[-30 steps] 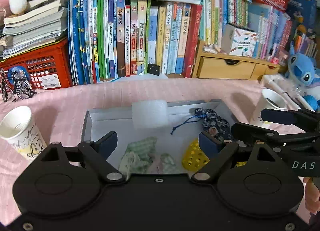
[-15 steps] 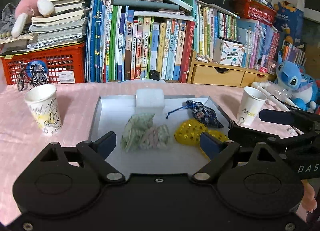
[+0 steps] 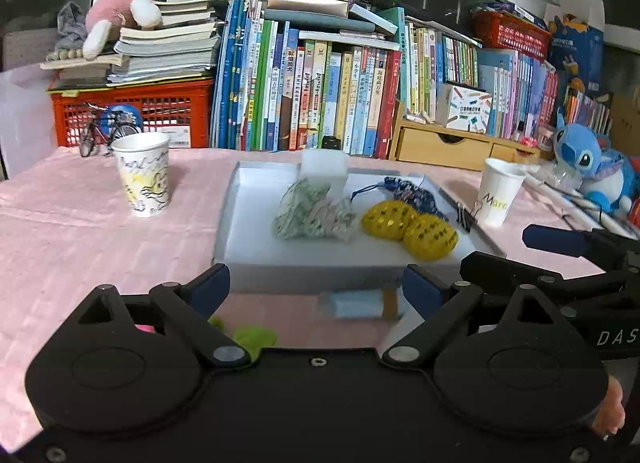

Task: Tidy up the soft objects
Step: 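Move the left tool toward the lime scrunchie while the right tool approaches the white fluffy ball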

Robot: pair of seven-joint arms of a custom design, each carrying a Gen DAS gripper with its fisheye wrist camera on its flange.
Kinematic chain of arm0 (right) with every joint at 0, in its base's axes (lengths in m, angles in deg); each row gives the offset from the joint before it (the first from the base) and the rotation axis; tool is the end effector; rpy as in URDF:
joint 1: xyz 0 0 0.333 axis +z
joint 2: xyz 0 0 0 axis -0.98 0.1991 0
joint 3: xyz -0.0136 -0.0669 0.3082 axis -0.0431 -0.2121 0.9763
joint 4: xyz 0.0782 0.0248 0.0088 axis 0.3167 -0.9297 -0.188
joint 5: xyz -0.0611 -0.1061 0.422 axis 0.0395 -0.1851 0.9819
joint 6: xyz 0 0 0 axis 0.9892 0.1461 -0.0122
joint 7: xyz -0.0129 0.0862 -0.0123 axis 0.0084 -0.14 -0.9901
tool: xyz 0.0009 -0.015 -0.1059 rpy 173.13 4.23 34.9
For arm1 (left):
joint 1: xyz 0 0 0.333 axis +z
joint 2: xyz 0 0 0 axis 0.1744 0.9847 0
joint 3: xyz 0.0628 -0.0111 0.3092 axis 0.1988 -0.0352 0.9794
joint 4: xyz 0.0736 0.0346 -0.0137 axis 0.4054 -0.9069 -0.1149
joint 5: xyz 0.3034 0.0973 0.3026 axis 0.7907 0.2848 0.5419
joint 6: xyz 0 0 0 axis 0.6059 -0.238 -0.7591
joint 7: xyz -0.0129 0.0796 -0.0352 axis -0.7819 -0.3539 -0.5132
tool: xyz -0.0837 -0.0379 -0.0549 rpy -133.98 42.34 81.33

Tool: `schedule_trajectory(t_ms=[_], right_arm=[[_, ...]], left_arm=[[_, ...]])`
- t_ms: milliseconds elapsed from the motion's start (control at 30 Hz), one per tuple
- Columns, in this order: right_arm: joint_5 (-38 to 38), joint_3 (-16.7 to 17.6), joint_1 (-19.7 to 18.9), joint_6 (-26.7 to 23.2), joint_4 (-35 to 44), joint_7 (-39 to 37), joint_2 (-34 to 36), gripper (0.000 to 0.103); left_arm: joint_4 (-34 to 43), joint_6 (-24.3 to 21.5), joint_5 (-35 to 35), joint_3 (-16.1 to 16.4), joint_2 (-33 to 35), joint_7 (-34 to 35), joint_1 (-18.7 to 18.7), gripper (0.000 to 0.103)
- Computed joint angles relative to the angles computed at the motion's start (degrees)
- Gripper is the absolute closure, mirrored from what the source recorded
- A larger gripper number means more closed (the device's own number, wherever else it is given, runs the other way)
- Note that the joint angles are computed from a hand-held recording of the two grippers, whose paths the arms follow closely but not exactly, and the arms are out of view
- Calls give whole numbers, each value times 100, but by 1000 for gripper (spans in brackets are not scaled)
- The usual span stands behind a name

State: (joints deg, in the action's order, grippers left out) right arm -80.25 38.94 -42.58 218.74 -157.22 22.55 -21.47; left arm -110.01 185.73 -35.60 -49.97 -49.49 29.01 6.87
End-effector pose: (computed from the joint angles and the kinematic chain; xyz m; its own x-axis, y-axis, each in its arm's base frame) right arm 0.4044 0.1022 0.4720 0.3362 -0.9330 -0.1285 -0.3622 -0.0022 -0.9321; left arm 0.3926 -0.1703 0.4994 -0.1395 -0.9865 0.0861 -0.4900 -0.0068 -0.8717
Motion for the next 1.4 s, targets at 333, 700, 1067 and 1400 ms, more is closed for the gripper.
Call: schedule_trajectory(t_ms=[333, 700, 1067, 1400], right_arm=[[244, 1077, -742, 566, -369, 61, 179, 0], [1049, 2393, -1524, 523, -414, -369, 396, 0], [1424, 2582, -1519, 310, -335, -665, 496, 0], [1622, 2840, -1662, 62, -192, -817, 623, 1]], left_arm=[[-699, 372, 118, -628, -816, -210, 676, 6], [-1018, 242, 280, -1452, -1551, -569, 1453, 1], [-1057, -55, 437, -527, -1337, -245, 600, 40], [-889, -217, 463, -784, -1076, -168, 755, 52]])
